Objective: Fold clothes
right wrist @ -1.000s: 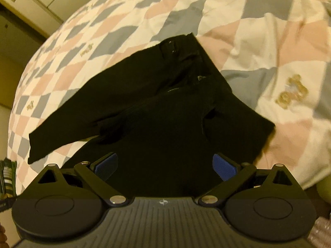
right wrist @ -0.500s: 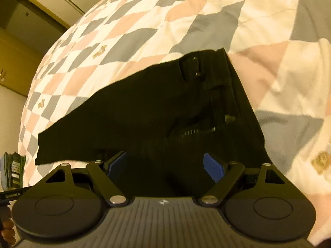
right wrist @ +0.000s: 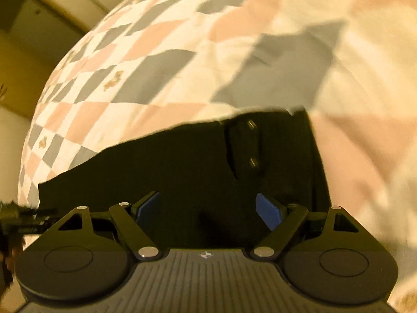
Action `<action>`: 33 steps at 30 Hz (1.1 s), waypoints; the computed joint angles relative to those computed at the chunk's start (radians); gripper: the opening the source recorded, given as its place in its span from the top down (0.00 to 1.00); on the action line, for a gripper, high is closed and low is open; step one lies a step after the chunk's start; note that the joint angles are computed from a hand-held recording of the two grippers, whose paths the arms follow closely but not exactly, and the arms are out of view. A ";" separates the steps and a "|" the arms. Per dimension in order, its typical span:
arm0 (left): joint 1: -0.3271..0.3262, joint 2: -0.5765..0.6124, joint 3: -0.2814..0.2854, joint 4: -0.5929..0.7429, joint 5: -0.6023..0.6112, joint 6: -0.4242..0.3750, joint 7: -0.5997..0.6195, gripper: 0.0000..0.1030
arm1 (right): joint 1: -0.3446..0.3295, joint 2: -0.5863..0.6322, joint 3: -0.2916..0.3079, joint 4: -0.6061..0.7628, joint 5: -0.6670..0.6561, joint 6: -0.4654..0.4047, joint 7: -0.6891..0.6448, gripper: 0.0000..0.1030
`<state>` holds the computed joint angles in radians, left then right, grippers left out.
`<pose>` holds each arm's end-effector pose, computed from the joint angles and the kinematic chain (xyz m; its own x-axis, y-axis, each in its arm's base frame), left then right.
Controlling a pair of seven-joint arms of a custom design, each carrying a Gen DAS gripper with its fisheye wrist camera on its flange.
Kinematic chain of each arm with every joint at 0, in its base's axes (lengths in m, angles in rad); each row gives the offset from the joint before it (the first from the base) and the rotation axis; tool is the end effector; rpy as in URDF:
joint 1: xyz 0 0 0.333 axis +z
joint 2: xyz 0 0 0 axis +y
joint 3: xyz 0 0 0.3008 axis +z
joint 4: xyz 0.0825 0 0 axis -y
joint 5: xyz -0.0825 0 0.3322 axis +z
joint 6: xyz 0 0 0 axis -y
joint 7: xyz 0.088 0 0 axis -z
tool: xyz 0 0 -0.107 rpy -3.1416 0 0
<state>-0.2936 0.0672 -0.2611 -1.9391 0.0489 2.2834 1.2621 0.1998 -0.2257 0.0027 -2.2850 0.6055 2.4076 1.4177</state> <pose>0.4715 -0.2873 0.4846 -0.2738 -0.9600 0.0580 -0.9299 0.2488 -0.2707 0.4547 0.0971 0.4920 0.0489 -0.8856 -0.4619 -0.9486 0.1035 -0.2989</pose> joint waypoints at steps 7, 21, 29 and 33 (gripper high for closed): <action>0.067 0.161 0.001 0.158 -0.080 0.013 0.366 0.30 | -0.008 0.230 -0.010 0.253 0.008 -0.084 -0.271 0.23; 0.112 0.405 -0.021 0.447 -0.093 -0.270 0.750 0.38 | -0.089 0.590 0.027 0.721 -0.173 -0.520 -0.451 0.24; 0.065 0.176 -0.009 0.141 0.024 -0.021 0.764 0.99 | -0.052 0.422 0.028 0.514 -0.229 -0.331 -0.548 0.66; 0.066 -0.060 0.002 -0.080 -0.047 0.123 0.647 0.99 | -0.015 0.219 0.038 0.296 -0.259 -0.124 -0.573 0.74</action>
<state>-0.2276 0.0068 -0.2590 -2.0191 0.0016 2.4067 1.9086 0.1846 -0.0070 0.0402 -1.9890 0.3462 2.2832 0.8451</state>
